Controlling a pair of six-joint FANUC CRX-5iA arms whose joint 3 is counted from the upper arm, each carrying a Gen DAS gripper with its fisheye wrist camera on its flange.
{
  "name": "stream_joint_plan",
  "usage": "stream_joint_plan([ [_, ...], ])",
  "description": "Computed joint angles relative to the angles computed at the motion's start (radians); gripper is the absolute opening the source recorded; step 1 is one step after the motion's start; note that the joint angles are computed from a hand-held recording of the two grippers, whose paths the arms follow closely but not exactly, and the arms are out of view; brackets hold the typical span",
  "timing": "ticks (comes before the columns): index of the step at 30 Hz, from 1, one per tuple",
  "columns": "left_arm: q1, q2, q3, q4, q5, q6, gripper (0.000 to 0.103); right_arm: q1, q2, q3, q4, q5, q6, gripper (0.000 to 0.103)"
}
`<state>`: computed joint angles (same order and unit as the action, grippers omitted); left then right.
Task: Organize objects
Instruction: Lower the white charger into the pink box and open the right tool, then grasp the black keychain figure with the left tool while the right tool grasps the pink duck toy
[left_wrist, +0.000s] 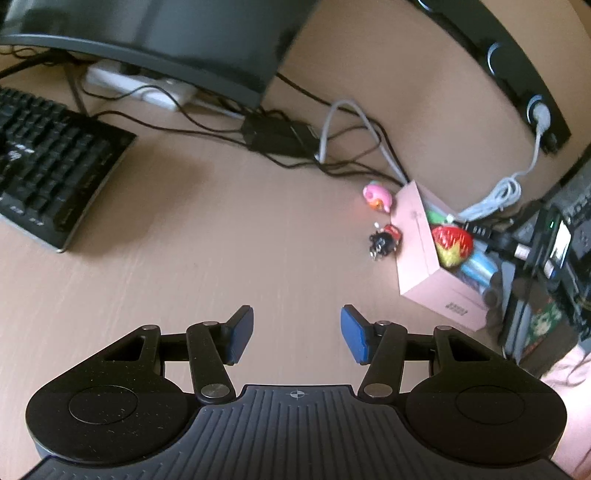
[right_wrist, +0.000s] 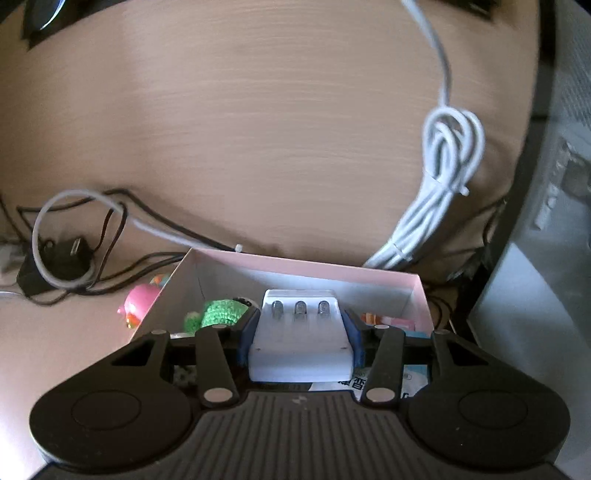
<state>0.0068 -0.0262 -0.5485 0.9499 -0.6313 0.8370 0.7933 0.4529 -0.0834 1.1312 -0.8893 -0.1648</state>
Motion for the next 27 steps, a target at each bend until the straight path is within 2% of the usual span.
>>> stream_joint_plan([
  [2, -0.011, 0.018, 0.014, 0.005, -0.013, -0.018, 0.057, -0.007, -0.040, -0.017, -0.028, 0.037, -0.027, 0.051],
  [6, -0.041, 0.059, 0.042, 0.025, -0.027, -0.040, 0.057, 0.003, -0.158, -0.131, 0.070, 0.053, -0.245, 0.060],
  [10, -0.086, 0.107, 0.080, 0.055, -0.036, -0.084, 0.057, 0.056, -0.201, -0.162, 0.023, -0.029, -0.242, 0.061],
  [16, -0.184, 0.215, 0.203, 0.100, -0.006, -0.236, 0.057, 0.157, -0.267, -0.241, -0.017, -0.075, -0.294, 0.061],
  [19, -0.224, 0.321, 0.349, 0.031, -0.012, -0.244, 0.057, 0.226, -0.273, -0.245, -0.064, -0.114, -0.231, 0.061],
  [23, -0.257, 0.465, 0.563, -0.161, -0.037, -0.136, 0.057, 0.300, -0.292, -0.262, -0.130, -0.139, -0.164, 0.061],
  [24, -0.261, 0.497, 0.610, -0.200, -0.059, -0.110, 0.053, 0.315, -0.295, -0.265, -0.143, -0.147, -0.150, 0.061],
  [25, -0.263, 0.518, 0.642, -0.226, -0.075, -0.089, 0.043, 0.329, -0.296, -0.266, -0.157, -0.156, -0.137, 0.061],
  [27, -0.267, 0.551, 0.695, -0.278, -0.104, -0.043, 0.040, 0.351, -0.302, -0.270, -0.187, -0.170, -0.122, 0.061],
])
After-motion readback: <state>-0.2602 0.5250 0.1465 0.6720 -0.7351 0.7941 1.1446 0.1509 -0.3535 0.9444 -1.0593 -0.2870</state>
